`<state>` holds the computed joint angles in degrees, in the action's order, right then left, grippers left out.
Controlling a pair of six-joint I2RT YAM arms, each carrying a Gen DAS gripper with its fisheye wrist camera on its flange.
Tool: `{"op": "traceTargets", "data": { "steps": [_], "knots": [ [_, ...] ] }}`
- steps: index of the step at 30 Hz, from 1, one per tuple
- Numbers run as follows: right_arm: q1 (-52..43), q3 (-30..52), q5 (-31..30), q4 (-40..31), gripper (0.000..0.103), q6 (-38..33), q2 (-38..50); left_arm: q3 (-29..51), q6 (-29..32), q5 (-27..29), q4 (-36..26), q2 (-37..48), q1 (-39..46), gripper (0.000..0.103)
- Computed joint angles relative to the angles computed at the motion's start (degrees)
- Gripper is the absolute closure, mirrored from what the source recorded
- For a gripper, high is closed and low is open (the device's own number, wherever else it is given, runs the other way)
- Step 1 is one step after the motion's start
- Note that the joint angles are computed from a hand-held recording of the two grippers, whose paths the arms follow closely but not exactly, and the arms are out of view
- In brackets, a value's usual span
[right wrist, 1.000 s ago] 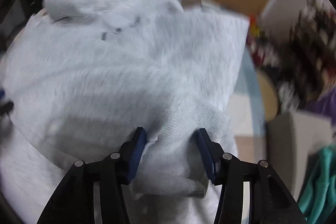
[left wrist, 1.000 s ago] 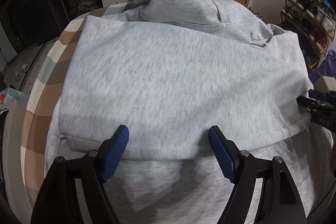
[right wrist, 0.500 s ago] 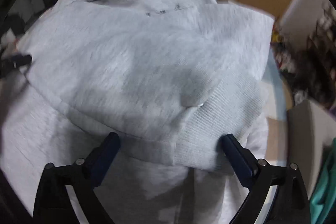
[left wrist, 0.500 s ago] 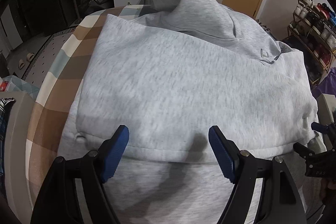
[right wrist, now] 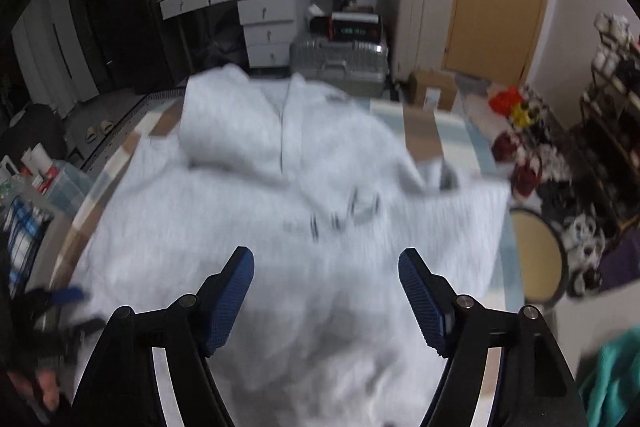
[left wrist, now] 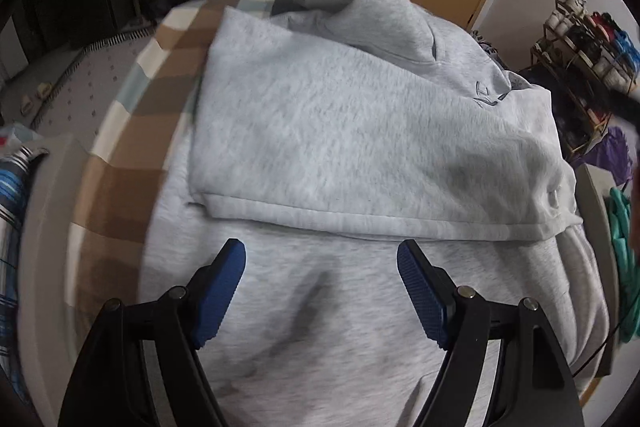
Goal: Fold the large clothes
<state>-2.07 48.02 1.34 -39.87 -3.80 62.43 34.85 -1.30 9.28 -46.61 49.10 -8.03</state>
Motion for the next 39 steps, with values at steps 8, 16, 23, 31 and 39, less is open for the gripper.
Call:
{"op": "traceTargets", "data": {
  "steps": [8,16,23,31,39],
  "knots": [
    [4.0,30.6,2.7,2.6,0.027,9.4,37.2,1.2,4.5,2.4,-1.1,2.3,4.3,0.028],
    [7.4,54.7,6.5,-0.7,0.027,9.8,62.9,1.4,9.8,3.4,-4.6,-0.1,3.3,0.028],
    [7.7,58.0,11.3,-2.7,0.091,5.6,69.5,1.4,10.9,2.8,-3.8,1.4,4.1,0.028],
    [4.1,32.6,13.8,11.6,0.099,-3.0,45.6,0.7,8.4,0.1,-1.2,3.3,4.2,0.028],
    [-5.9,8.4,0.8,4.2,0.099,-8.5,19.8,0.5,3.2,-3.4,0.5,3.2,-1.4,0.028]
  ]
}}
